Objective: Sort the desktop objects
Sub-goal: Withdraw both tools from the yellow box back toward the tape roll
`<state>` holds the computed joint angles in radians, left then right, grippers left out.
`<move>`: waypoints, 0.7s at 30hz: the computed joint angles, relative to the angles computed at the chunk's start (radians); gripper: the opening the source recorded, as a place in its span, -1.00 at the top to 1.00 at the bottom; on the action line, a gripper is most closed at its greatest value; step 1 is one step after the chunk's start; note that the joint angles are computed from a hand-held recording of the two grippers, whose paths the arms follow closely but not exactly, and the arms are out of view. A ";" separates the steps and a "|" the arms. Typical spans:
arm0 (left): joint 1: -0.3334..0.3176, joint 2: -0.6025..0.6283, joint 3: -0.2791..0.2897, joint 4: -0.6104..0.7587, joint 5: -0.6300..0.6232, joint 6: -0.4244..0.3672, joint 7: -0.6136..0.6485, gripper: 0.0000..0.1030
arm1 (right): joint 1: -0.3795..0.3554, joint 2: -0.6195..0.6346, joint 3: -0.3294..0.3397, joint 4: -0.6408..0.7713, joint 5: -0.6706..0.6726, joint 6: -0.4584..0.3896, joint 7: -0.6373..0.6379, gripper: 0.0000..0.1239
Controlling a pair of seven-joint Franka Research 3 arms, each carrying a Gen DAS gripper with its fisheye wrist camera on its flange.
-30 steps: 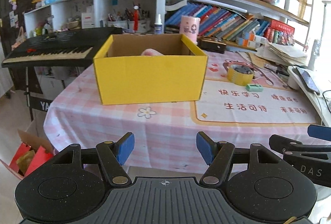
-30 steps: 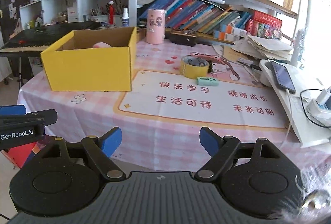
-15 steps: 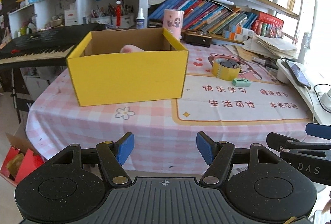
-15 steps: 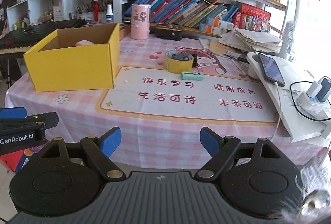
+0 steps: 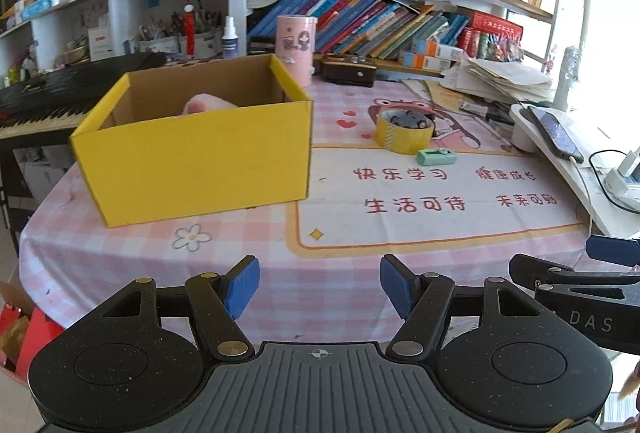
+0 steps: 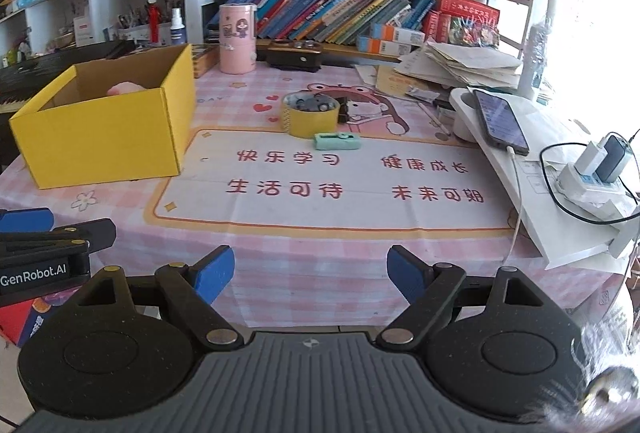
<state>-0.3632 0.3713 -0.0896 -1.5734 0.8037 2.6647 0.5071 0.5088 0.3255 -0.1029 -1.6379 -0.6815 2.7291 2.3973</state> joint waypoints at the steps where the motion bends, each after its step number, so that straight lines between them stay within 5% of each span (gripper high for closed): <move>1: 0.000 0.011 -0.003 0.015 -0.005 -0.003 0.010 -0.31 | -0.002 0.002 -0.002 0.003 0.002 -0.001 0.002 -0.34; 21: -0.064 0.289 0.006 0.422 -0.184 -0.125 0.244 -0.31 | -0.065 0.095 -0.020 0.106 0.186 -0.016 -0.156 -0.34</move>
